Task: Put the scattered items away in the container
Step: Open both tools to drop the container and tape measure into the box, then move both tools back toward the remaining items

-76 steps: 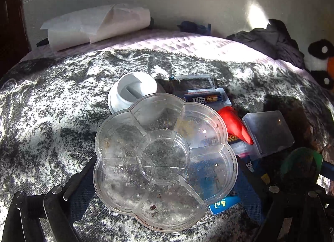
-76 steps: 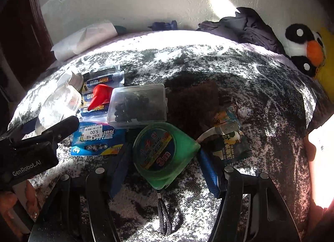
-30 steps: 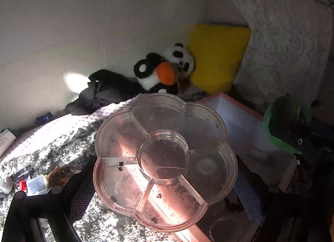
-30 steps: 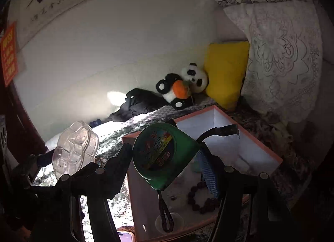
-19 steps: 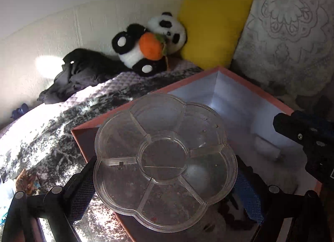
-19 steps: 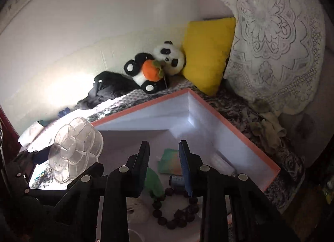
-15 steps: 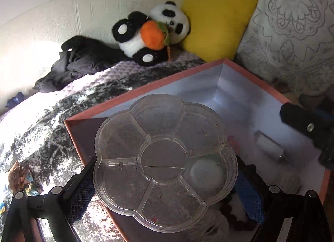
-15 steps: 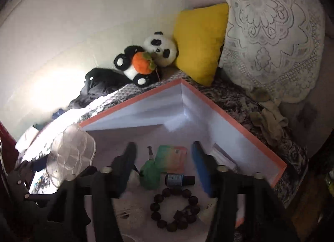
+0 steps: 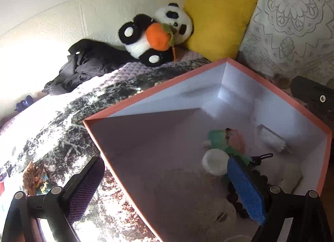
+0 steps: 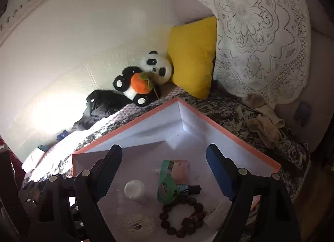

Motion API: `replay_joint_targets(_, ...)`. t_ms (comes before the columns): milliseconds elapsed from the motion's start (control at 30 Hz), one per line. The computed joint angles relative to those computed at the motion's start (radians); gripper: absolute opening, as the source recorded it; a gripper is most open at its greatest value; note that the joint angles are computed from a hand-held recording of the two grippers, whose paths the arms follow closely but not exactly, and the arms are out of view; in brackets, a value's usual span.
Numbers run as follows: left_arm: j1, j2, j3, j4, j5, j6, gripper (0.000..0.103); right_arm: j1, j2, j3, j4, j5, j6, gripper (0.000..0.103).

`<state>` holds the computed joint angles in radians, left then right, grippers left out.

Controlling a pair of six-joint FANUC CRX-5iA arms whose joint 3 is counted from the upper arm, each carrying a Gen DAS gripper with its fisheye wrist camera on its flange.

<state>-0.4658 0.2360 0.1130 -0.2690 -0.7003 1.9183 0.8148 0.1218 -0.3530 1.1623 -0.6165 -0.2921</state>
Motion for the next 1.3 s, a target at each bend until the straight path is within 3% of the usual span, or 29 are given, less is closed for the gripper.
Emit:
replay_joint_targets(400, 0.054, -0.255, -0.206, -0.161, -0.012, 0.149, 0.098, 0.114, 0.068, 0.092, -0.012, -0.022, 0.072, 0.085)
replay_joint_targets(733, 0.259, -0.532, -0.482, -0.163, -0.017, 0.159, 0.099, 0.273, 0.224, 0.280, -0.084, -0.043, 0.207, 0.089)
replay_joint_targets(900, 0.463, -0.628, -0.631, -0.054, 0.019, 0.028, 0.100, 0.340, 0.360, 0.450, -0.206, -0.063, 0.402, 0.089)
replay_joint_targets(1033, 0.627, -0.646, -0.732, 0.072, 0.096, -0.115, 0.100, 0.366, 0.471, 0.597, -0.326, -0.092, 0.549, 0.089)
replay_joint_targets(1167, 0.744, -0.578, -0.799, 0.244, 0.195, -0.290, 0.100, 0.362, 0.595, 0.788, -0.490, -0.151, 0.702, 0.089)
replay_joint_targets(1300, 0.796, -0.462, -0.823, 0.417, 0.292, -0.452, 0.099, 0.338, 0.757, 1.048, -0.633, -0.247, 0.871, 0.089)
